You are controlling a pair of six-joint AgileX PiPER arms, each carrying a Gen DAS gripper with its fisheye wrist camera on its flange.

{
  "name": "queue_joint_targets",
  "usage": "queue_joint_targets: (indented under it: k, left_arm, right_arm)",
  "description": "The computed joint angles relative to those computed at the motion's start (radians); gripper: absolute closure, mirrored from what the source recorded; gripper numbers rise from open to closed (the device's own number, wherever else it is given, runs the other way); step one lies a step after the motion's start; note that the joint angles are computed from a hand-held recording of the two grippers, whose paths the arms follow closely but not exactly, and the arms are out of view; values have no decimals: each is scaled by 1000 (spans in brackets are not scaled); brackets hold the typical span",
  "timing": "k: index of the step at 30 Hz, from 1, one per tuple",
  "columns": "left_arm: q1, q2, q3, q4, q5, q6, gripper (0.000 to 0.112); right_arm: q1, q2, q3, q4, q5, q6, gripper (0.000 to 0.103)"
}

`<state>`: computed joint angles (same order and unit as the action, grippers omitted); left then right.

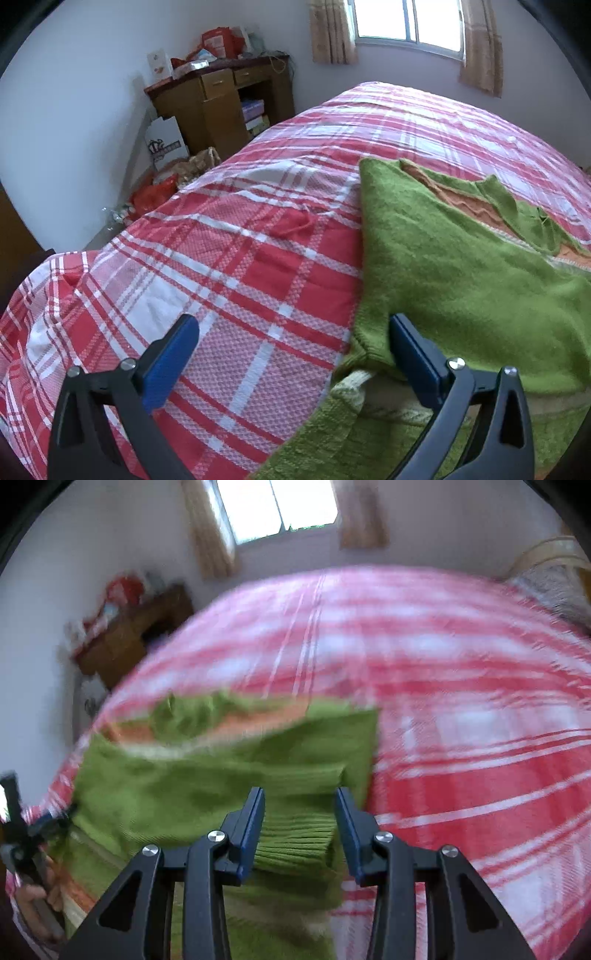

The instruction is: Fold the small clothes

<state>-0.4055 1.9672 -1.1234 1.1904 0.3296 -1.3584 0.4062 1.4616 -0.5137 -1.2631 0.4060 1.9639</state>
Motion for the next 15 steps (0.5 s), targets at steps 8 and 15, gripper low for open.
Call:
queue_joint_targets:
  k: [8, 15]
  left_arm:
    - [-3, -1, -1, -5, 2, 5, 9]
    - [-6, -8, 14, 36, 2, -35, 9]
  right_arm:
    - [214, 36, -74, 29, 353, 24, 62]
    - [386, 54, -70, 202, 419, -219, 60]
